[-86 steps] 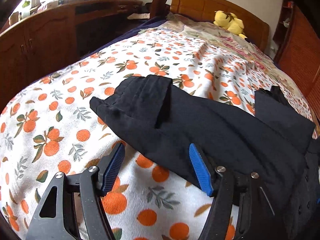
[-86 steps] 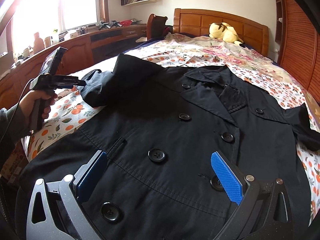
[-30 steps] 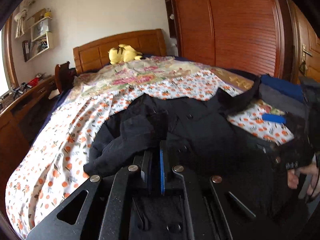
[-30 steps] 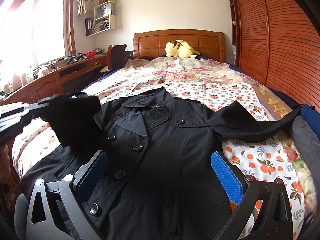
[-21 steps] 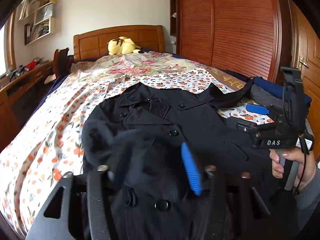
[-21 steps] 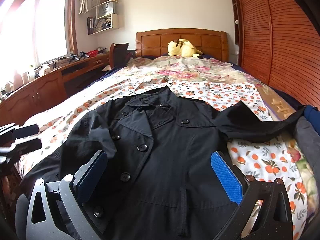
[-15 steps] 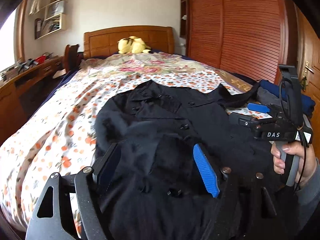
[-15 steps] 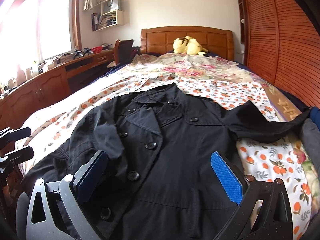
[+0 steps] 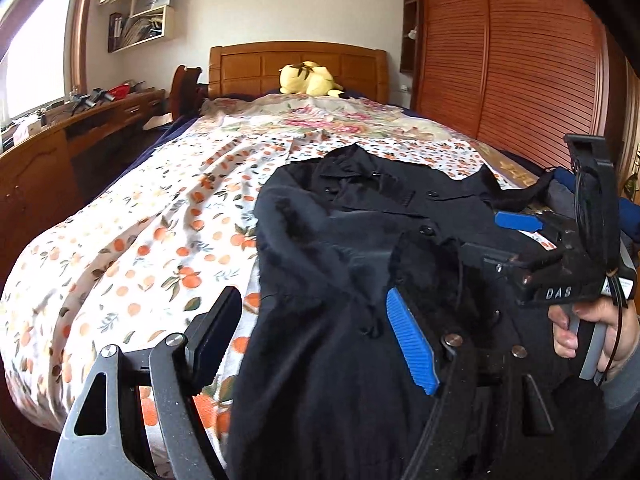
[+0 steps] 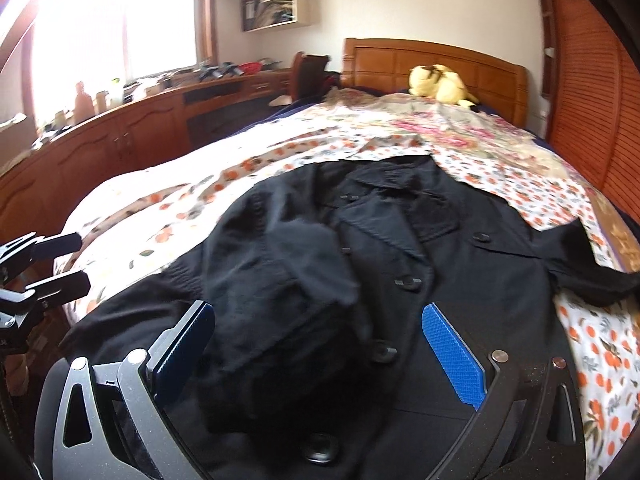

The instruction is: Fold large clothes

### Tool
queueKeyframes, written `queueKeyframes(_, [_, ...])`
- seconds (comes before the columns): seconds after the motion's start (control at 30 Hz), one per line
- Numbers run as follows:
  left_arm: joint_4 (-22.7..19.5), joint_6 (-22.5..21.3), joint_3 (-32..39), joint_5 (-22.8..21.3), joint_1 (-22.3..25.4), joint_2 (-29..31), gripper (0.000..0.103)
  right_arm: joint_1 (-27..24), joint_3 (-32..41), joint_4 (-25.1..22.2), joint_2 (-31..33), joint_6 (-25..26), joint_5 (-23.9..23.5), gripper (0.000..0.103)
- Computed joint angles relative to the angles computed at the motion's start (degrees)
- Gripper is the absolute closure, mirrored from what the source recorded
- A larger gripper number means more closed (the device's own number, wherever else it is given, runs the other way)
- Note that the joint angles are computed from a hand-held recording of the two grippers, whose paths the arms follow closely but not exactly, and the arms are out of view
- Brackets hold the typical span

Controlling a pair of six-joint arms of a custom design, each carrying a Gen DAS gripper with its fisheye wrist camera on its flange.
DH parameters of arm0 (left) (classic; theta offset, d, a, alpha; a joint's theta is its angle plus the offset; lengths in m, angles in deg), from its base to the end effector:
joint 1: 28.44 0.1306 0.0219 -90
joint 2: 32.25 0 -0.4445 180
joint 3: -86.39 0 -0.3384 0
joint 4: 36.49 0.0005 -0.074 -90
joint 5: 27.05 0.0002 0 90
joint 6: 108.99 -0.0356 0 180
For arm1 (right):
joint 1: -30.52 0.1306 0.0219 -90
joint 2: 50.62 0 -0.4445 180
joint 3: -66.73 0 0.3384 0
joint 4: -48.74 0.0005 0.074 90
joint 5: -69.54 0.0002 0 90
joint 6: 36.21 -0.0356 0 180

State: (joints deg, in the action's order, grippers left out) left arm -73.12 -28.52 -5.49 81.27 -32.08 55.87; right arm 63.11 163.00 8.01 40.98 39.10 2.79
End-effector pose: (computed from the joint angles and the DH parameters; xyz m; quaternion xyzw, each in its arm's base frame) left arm 0.4305 -0.0391 0.5104 0.1722 0.8681 -0.1193 0.4501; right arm 0.3935 0.2343 0.5395 -0.0455 0.8766 0.0136 0.4790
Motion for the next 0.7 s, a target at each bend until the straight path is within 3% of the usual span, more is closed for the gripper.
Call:
queueKeyframes(0.47, [1.2,-1.3,-1.3,0.1,2.6,-0.5,0.027,0.2,3.6,-3.1,5.3,3.2,-4.9,0.004])
queueKeyframes(0.53, [1.4,-1.3,-1.4,0.0,2.5,-0.6,0.027,-0.4,4.3,-4.9,5.9,4.0,-6.2,0.012])
queueKeyframes(0.7, [1.4,-1.0,-1.6,0.3,2.5,-0.6,0.027,-1.0,4.8,-6.5,6.6,5.3,-6.5,0.050])
